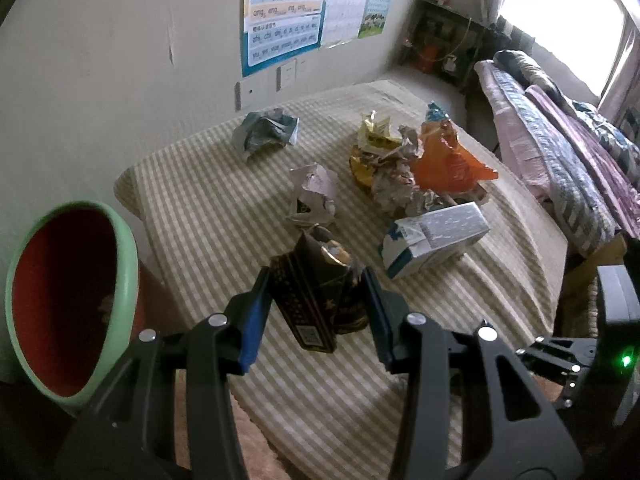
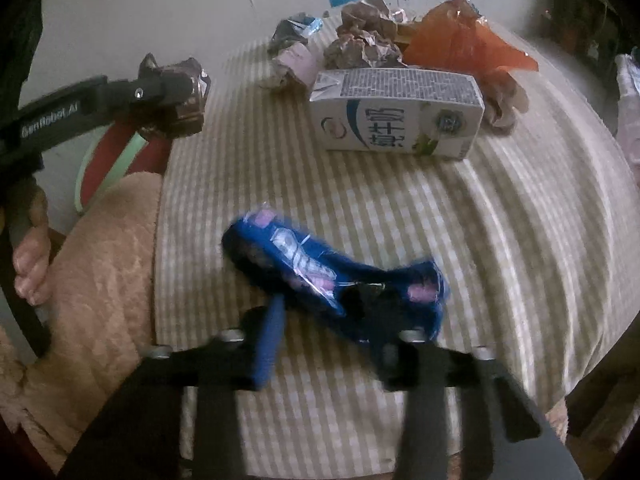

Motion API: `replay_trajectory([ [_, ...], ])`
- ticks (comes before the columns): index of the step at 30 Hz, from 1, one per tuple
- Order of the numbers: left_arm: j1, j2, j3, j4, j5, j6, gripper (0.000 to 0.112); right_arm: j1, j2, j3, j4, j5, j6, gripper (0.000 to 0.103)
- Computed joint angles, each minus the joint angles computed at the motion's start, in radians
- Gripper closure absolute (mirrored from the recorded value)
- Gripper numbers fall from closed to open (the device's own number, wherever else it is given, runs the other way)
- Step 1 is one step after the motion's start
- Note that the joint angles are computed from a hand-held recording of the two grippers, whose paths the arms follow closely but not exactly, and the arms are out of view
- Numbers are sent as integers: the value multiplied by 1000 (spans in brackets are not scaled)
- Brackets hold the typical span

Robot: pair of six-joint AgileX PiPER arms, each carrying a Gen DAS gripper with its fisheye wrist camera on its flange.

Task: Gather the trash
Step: 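Grasp the dark brown wrapper with the left gripper while the right grasps the blue Oreo wrapper, then lift both held wrappers and carry them over the green-rimmed bucket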

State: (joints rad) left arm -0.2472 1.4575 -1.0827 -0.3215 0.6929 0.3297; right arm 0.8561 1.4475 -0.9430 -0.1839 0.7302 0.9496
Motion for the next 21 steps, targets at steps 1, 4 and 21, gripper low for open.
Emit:
replay_trajectory([
  [1, 5, -2, 2, -10, 1, 8, 69, 2, -5, -4, -6, 7, 12, 83],
  [4, 29, -8, 5, -44, 6, 33, 69, -4, -40, -2, 0, 2, 26, 93],
  [21, 244, -67, -28, -146, 64, 154, 69, 15, 26, -280, -83, -3, 100, 94],
])
